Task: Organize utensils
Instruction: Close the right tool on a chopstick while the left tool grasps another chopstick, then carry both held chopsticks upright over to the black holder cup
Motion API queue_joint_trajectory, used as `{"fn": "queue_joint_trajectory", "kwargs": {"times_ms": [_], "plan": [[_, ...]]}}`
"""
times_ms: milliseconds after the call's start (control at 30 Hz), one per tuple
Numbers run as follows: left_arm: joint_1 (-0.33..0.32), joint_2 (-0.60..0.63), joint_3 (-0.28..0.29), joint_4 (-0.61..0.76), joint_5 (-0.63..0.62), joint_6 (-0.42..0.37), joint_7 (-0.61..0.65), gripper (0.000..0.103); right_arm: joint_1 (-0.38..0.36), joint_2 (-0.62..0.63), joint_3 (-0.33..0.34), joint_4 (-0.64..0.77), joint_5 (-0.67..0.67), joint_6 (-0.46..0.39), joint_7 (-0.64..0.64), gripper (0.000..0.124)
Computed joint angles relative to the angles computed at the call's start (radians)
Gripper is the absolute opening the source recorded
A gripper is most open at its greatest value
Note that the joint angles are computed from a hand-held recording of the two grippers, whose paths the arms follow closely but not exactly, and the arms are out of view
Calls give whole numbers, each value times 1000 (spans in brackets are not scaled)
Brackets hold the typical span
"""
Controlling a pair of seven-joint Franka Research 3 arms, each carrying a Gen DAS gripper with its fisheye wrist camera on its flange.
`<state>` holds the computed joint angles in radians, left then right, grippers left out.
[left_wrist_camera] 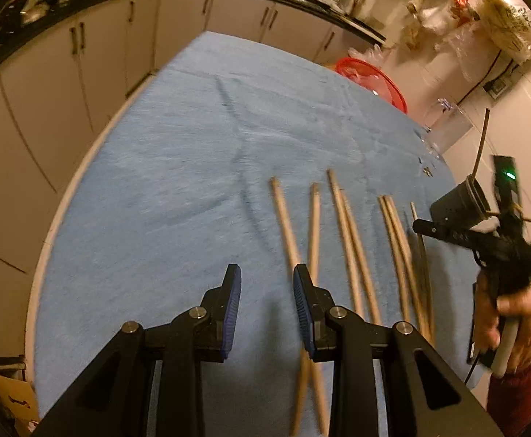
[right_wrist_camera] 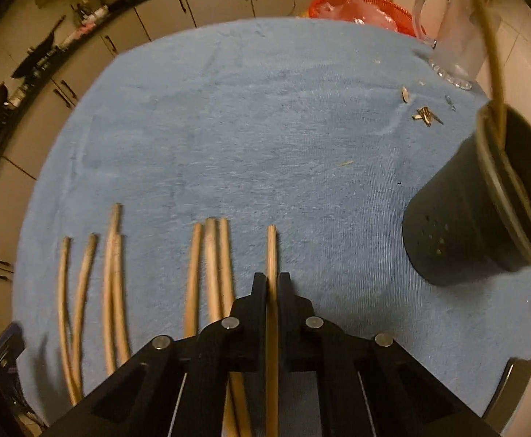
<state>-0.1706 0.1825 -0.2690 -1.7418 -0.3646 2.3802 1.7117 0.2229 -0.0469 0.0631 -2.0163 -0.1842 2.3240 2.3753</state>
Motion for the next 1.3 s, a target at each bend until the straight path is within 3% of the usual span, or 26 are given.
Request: {"fn": "queue_joint_trajectory", "kwargs": {"times_ms": [267,400,567,633,733,833,967,1100,1300], "plan": [[-69,230,6,320,206,-151,-192,29,-8,-182,53,-134,-53,113,56,6],[-99,337,10,470,284,-226,-263,29,-18,-210,79,-151,-44,140,59,6],[-150,426,26,607,392,-297,-318,7,-25,-244,90,-190,-12,194,43,6],[-159,411,33,582,419,-270,-342,7,-32,-245,96,-199,-8,222,41,6],[-126,298,7,409,396,-141,-328,7,-46,-280,115,-232,-22,265,58,6],[-58,122,-44,180,277,48,-244,7,-71,-330,147,-267,-56,306,90,6],[-22,-62,-70,-8,73,203,-89,7,-138,-415,225,-320,-141,373,166,6],[-54,-201,-39,-130,-89,296,47,7,-195,-485,293,-359,-194,412,223,6],[-145,-293,19,-225,-122,392,96,7,-285,-593,391,-420,-235,513,283,6]]}}
